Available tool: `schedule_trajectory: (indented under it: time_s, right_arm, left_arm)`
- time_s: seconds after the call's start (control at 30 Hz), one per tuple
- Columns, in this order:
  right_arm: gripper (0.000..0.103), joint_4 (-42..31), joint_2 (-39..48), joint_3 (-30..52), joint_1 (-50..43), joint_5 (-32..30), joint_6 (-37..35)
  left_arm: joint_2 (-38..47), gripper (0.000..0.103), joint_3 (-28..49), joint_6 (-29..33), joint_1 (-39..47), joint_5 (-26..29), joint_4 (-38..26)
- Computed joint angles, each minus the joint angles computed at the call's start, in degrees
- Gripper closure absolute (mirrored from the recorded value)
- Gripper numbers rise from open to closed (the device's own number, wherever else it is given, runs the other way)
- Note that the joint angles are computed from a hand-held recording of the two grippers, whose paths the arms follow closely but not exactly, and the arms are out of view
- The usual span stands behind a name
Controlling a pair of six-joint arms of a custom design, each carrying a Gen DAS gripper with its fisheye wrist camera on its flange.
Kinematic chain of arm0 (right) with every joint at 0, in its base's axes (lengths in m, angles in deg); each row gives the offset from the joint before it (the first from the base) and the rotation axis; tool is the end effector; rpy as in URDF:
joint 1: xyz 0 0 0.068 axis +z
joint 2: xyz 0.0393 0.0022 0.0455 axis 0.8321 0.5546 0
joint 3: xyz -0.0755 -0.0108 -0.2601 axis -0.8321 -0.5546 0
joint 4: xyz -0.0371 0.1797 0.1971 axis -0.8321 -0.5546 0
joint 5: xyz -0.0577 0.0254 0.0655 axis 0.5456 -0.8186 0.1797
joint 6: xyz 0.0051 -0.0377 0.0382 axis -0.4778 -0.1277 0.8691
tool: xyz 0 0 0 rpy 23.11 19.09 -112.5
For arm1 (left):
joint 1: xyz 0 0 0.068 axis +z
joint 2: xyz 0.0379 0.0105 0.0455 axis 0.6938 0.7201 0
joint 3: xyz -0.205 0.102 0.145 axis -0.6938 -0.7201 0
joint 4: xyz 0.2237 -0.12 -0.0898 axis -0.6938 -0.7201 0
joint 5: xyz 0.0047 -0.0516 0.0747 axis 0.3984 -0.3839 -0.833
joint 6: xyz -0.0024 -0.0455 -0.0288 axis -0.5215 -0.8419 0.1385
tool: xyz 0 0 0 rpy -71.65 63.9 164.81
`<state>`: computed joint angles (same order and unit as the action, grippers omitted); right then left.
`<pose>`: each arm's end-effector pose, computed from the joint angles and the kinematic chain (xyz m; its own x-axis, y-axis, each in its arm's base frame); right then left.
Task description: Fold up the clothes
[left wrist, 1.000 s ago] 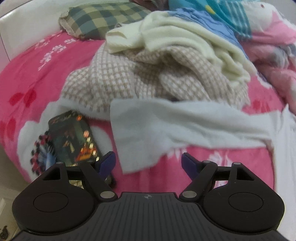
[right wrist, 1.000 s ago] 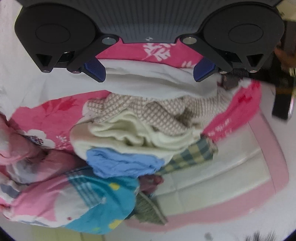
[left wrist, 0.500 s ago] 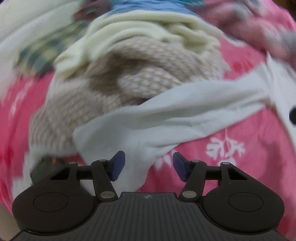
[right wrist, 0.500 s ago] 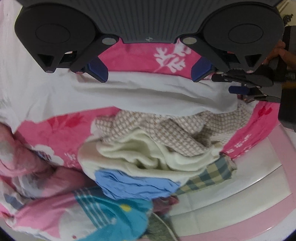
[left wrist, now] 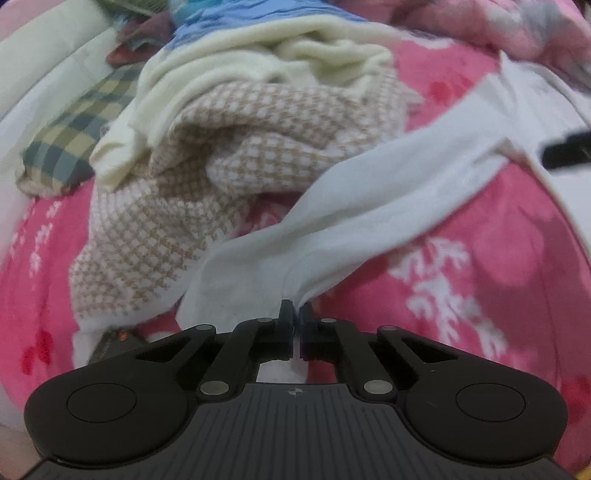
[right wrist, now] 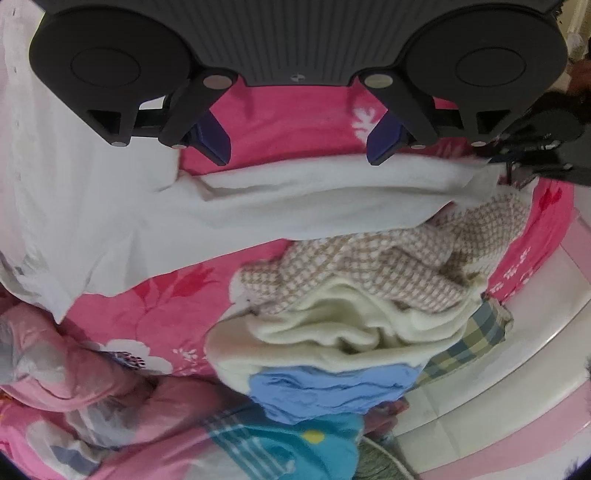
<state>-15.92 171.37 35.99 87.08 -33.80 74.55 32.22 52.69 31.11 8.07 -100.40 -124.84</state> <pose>0.2919 0.1780 0.2698 -0.7689 -0.2200 -0.6003 -0.4152 0.8858 0.2071 0.1772 -0.1097 0.2537 -0.8719 0.1296 -0.4722 0.0325 0.9775 0.2083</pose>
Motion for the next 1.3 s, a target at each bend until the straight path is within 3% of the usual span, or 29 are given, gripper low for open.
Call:
schedule_trajectory:
  time_s: [0.17,0.4,0.47,0.6,0.73,0.83,1.07,1.3]
  right_arm:
    - [0.021,-2.08,2.29,1.06,-1.49,0.55,-2.13]
    - [0.030,-4.62,6.03,2.69,-2.25,2.75,-2.57]
    - [0.032,-5.24,6.79,3.28,-2.36,3.18,-2.73]
    - [0.043,-5.58,8.06,4.47,-2.08,4.00,-3.91]
    - [0.053,-4.93,8.87,5.15,-2.09,4.97,-4.46]
    - [0.059,-4.15,9.45,5.44,-2.37,4.99,-4.62]
    - [0.060,-2.30,10.03,6.72,-3.18,1.07,-6.12]
    - [0.060,-1.28,13.70,12.00,-0.46,-7.50,-11.78]
  left_arm:
    - [1.97,0.102,1.30,-0.66,-2.79,3.42,-4.65]
    - [4.68,0.098,0.83,-0.99,-0.46,13.47,-6.44]
    - [3.85,0.085,0.68,-1.31,1.27,15.88,-7.13]
    - [0.05,0.076,0.50,-0.12,4.05,19.33,-8.70]
    - [-3.15,0.075,2.73,0.84,5.80,20.23,-9.71]
    - [-3.83,0.074,4.24,1.41,8.05,20.90,-6.73]
    - [1.02,0.071,6.20,0.95,9.72,17.82,-0.28]
    - [-0.27,0.068,3.49,-3.02,12.15,19.94,-3.52]
